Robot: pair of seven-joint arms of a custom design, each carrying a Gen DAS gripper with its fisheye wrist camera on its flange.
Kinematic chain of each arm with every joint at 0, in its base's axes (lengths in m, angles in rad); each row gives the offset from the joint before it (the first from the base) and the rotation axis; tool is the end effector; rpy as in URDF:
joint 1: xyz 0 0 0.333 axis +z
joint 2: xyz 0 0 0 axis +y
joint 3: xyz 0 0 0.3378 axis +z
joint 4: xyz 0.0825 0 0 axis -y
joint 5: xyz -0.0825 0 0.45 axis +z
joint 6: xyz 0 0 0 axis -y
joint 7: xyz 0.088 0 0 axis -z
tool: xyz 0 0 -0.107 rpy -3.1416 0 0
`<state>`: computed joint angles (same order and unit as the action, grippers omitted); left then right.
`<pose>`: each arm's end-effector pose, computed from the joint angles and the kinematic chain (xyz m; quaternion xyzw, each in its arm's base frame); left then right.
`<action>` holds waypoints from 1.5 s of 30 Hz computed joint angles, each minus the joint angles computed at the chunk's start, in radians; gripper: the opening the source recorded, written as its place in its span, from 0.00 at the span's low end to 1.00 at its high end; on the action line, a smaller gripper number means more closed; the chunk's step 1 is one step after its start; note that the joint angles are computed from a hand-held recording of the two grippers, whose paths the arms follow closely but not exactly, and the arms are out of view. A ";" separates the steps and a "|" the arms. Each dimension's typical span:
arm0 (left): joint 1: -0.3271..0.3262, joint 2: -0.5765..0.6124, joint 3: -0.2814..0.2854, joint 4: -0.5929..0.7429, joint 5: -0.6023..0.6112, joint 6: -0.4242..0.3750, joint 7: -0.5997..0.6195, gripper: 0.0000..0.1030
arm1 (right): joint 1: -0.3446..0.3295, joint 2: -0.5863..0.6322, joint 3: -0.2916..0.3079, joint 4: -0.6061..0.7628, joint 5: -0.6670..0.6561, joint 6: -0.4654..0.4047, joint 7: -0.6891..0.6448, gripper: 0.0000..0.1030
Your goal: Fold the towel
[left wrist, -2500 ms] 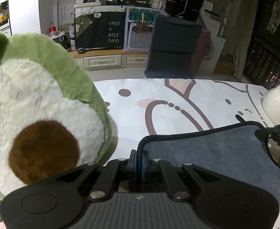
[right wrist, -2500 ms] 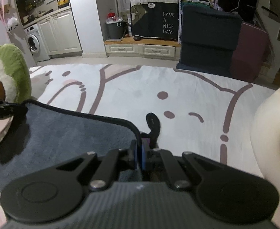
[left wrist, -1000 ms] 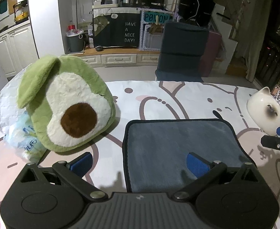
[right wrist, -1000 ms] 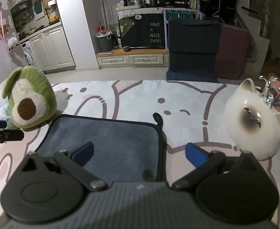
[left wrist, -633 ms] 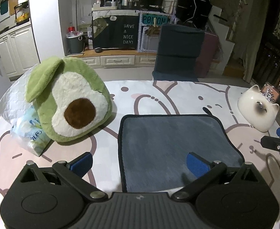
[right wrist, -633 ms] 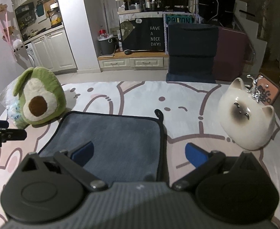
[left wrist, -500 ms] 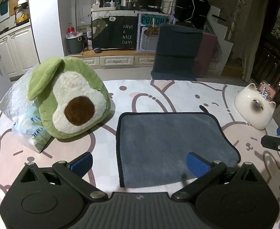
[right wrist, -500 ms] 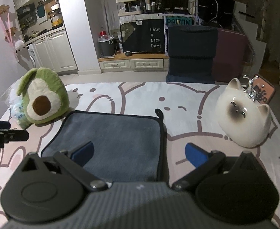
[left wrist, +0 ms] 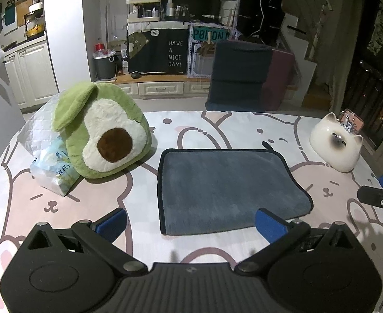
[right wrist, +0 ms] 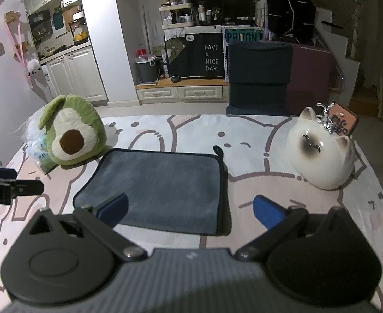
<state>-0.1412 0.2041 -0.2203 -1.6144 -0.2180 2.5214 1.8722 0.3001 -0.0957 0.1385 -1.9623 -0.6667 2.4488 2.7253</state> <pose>0.6988 -0.2461 0.5950 -0.4715 0.8049 -0.3252 0.1553 0.5756 0.2728 0.5834 -0.5409 0.7465 -0.2754 0.2726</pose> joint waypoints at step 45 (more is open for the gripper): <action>-0.099 -0.493 0.094 -0.521 -0.153 0.168 0.138 1.00 | 0.022 -0.275 0.174 -0.197 -0.088 -0.085 0.174 1.00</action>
